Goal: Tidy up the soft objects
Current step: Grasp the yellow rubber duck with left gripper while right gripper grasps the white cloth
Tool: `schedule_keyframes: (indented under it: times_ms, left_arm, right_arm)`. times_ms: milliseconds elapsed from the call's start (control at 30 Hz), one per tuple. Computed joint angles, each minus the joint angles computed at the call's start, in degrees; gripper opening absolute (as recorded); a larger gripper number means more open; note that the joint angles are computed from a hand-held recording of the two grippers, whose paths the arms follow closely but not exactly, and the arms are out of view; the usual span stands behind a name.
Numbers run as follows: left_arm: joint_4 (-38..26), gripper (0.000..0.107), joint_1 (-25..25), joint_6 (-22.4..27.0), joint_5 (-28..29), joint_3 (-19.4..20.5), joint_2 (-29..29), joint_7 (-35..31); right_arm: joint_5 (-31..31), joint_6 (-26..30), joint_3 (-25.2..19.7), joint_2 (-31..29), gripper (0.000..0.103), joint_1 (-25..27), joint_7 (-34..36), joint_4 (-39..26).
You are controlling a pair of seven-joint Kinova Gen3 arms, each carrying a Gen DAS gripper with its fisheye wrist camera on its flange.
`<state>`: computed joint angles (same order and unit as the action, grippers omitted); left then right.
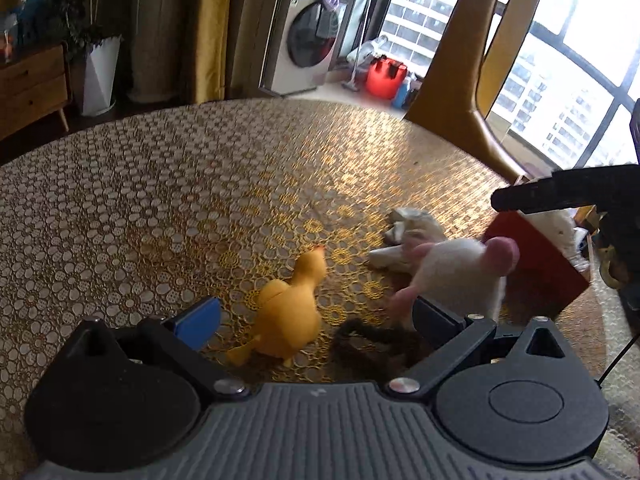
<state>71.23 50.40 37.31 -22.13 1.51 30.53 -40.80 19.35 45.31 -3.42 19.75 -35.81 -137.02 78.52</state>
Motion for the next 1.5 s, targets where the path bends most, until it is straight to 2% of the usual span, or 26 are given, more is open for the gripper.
schedule_keyframes:
  times_ms: [133,400,467,567,667,700,800,900,933,1000,1167,1267,1500]
  left_arm:
    - [-3.2,0.103,0.3,2.4,-0.7,-0.3,2.8,-1.4]
    - [-6.7,0.102,1.4,5.3,-1.2,-2.0,6.6,-0.2]
    - [-7.4,0.102,1.5,5.9,-1.2,-2.5,7.4,0.9]
    - [-7.4,0.101,1.6,5.6,-1.3,-2.6,7.9,1.4]
    - [-8.8,0.087,1.9,7.2,-1.8,-2.8,9.0,1.1]
    - [-9.1,0.081,1.9,7.5,-1.7,-2.8,9.3,1.2]
    - [-9.7,0.074,2.3,8.0,-2.0,-3.2,9.9,1.7]
    - [-9.7,0.061,2.1,7.5,-2.0,-3.1,10.1,1.8]
    - [-9.9,0.060,2.3,7.7,-2.1,-3.2,10.2,2.0]
    - [-10.3,0.060,2.6,8.1,-2.4,-3.5,10.4,2.3]
    - [-10.8,0.040,2.2,8.2,-2.1,-2.8,10.6,1.4]
    - [-12.0,0.036,2.8,9.6,-2.3,-3.2,11.0,1.4]
    - [-11.2,0.031,2.3,9.5,-1.0,-3.0,9.9,3.9]
  right_arm:
    - [-4.9,1.4,-0.8,4.4,0.092,2.8,2.5,-3.9]
    - [-10.1,4.4,0.0,10.8,0.084,4.1,5.7,-9.7]
    - [-10.6,4.8,0.4,11.7,0.076,4.0,5.9,-10.5]
    - [-11.3,4.8,0.6,12.6,0.070,4.1,6.1,-10.9]
    - [-10.8,4.8,1.1,13.1,0.057,3.4,6.2,-10.9]
    - [-11.0,4.5,1.0,13.2,0.055,3.6,6.4,-10.8]
    - [-11.6,3.9,0.9,13.3,0.047,3.9,6.6,-10.5]
    - [-10.8,3.7,1.4,13.2,0.039,3.2,6.4,-10.2]
    - [-10.6,3.5,1.5,13.1,0.034,3.1,6.3,-10.0]
    - [-10.5,2.8,1.7,12.8,0.029,3.0,5.8,-9.2]
    - [-9.4,1.3,2.1,11.5,0.014,2.5,4.4,-7.3]
    - [-7.7,-0.8,2.9,10.0,0.010,1.6,2.7,-4.9]
    - [-4.3,-7.3,3.2,4.1,0.008,1.1,-1.1,2.9]
